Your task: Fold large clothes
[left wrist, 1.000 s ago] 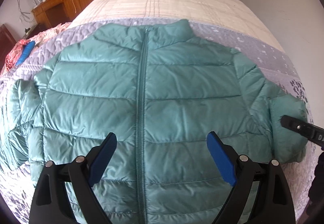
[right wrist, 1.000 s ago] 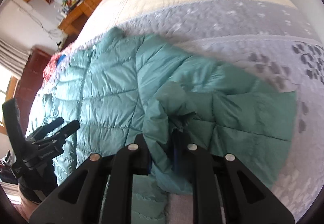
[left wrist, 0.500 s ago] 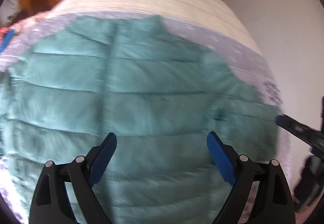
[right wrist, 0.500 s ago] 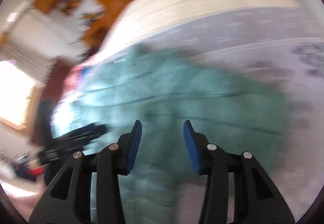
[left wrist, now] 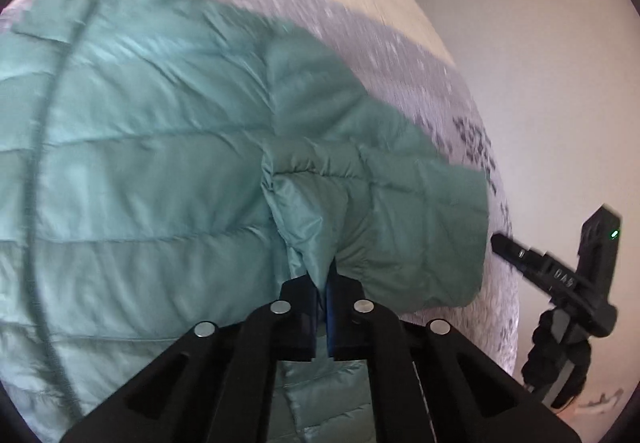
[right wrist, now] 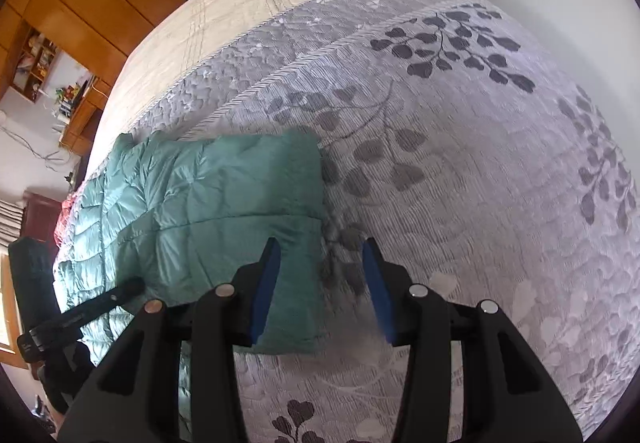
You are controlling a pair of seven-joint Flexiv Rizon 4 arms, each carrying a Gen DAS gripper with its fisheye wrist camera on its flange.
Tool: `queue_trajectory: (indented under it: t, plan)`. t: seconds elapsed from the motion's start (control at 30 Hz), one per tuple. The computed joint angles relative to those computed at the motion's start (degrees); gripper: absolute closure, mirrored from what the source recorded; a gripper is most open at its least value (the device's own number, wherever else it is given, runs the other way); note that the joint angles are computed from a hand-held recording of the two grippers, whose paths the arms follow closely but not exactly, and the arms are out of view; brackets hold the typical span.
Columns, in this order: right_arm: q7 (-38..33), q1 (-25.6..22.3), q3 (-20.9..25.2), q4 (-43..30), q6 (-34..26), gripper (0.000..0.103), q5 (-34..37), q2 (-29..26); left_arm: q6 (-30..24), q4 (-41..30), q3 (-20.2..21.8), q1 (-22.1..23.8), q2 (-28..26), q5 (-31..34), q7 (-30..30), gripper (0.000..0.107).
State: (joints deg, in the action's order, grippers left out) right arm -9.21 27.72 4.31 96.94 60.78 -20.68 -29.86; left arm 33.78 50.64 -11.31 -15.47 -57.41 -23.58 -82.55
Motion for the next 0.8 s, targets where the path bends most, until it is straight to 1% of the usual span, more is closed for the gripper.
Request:
queue_trajectory:
  t: [0.07, 0.1, 0.17, 0.3, 0.37, 0.43, 0.53, 0.67, 0.73, 0.77, 0.8]
  plan:
    - [-0.1, 0.0, 0.0, -0.3, 0.7, 0.060, 0.0, -0.5, 5.0, 5.4, -0.4, 1.5, 3.4, -1.0, 0.7, 0.105]
    - [-0.5, -0.1, 0.2, -0.6, 1.6, 0.060, 0.1, -0.8, 8.0, 8.3, -0.1, 2.3, 5.3, -1.2, 0.9, 0.105]
    - [-2.0, -0.4, 0.9, -2.0, 2.7, 0.060, 1.0, -2.0, 12.1, 12.3, 0.9, 3.4, 8.2, -0.9, 0.9, 0.105]
    - [-6.9, -1.1, 3.0, -7.2, 3.5, 0.060, 3.9, -5.5, 15.5, 15.9, 3.5, 5.6, 11.6, 0.7, -0.7, 0.105]
    - [-10.6, -1.8, 5.0, -10.7, 4.7, 0.060, 6.3, -8.0, 16.9, 17.4, 5.1, 6.4, 12.9, 2.0, -2.3, 0.105]
    - [-13.7, -2.1, 6.3, -13.8, 4.5, 0.060, 8.4, -10.0, 18.2, 19.6, 5.8, 7.9, 14.5, 2.8, -2.4, 0.105]
    - [-18.5, -1.5, 7.5, -20.4, 0.9, 0.060, 10.4, -13.6, 19.3, 21.1, 7.6, 8.9, 15.7, 4.9, -4.1, 0.105]
    - [-23.7, -0.7, 8.6, -28.5, -3.6, 0.060, 13.3, -18.1, 18.6, 21.5, 8.9, 10.5, 15.9, 6.8, -5.9, 0.105]
    - [-25.7, 0.0, 8.6, -32.9, -7.6, 0.060, 14.5, -20.4, 16.8, 20.3, 9.3, 10.5, 14.8, 7.8, -6.9, 0.105]
    - [-26.2, 0.4, 8.3, -34.8, -9.7, 0.062, 14.9, -21.3, 15.8, 19.7, 9.6, 10.6, 14.2, 8.6, -6.9, 0.105]
    - [-26.4, 1.0, 7.8, -37.3, -12.9, 0.063, 15.1, -22.5, 15.0, 19.1, 10.1, 10.5, 13.8, 9.6, -7.2, 0.105]
